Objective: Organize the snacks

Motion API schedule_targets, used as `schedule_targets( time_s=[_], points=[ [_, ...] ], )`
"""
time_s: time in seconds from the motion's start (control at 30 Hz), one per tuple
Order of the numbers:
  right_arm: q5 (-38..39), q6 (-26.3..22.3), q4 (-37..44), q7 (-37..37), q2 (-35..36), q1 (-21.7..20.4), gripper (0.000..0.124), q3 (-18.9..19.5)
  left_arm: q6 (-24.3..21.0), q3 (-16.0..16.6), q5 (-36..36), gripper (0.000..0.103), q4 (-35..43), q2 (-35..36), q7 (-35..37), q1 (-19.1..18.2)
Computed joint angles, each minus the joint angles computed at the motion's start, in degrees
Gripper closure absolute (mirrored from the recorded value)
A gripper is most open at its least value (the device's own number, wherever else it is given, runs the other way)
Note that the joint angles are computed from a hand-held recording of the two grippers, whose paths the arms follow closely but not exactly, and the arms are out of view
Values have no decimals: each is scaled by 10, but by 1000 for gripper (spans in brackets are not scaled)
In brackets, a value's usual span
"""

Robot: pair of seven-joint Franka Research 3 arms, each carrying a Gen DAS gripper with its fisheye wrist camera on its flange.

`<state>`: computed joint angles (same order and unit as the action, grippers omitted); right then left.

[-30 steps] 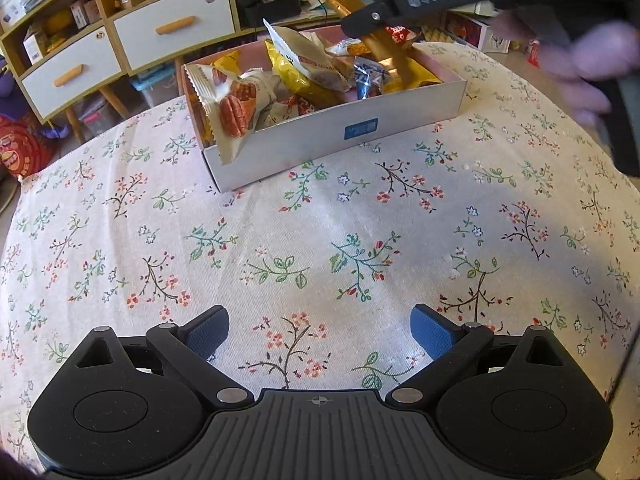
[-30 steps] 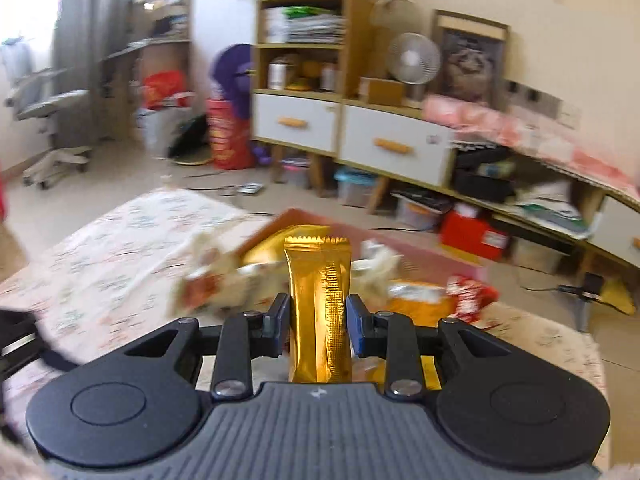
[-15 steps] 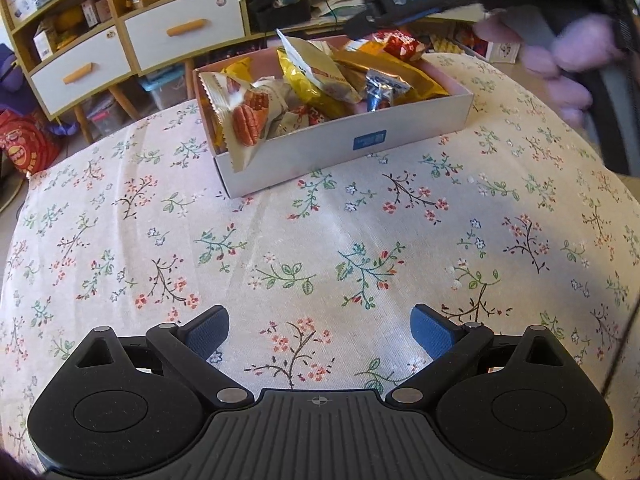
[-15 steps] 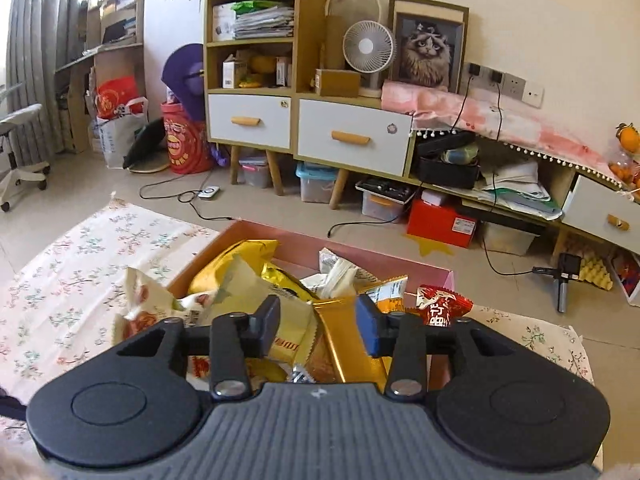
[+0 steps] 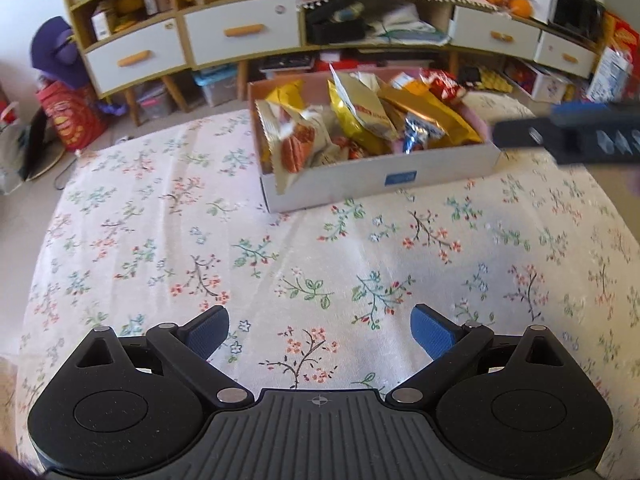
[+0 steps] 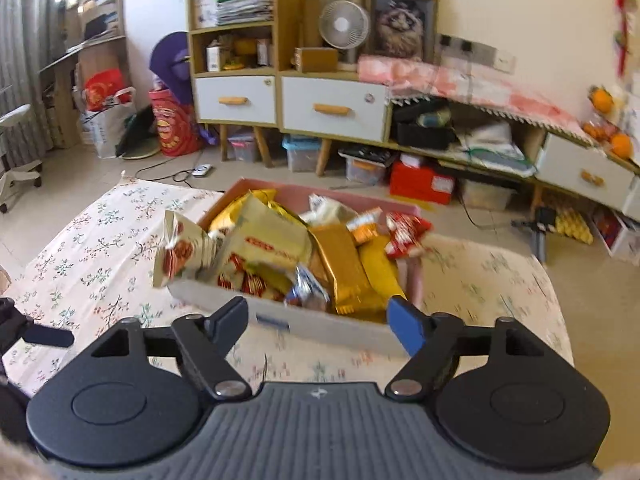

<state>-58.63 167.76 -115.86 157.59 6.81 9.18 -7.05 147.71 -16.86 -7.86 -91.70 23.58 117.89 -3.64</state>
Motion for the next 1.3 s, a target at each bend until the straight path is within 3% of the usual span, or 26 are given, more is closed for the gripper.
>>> schedule_targets(
  time_s=[0.17, 0.27, 0.53, 1.3],
  points=[
    [15, -67, -25, 7, -36, 1, 30, 22, -4, 17, 34, 4, -17, -24, -56, -20],
    [39, -82, -36, 13, -47, -7, 24, 36, -2, 29, 62, 4, -29, -38, -91, -32],
    [94, -147, -47, 24, -56, -9, 21, 60, 7, 28, 70, 2, -33, -49, -141, -32],
    [162, -143, -51, -25, -50, 1, 21, 62, 24, 30, 93, 2, -50, -58, -180, -33]
  ],
)
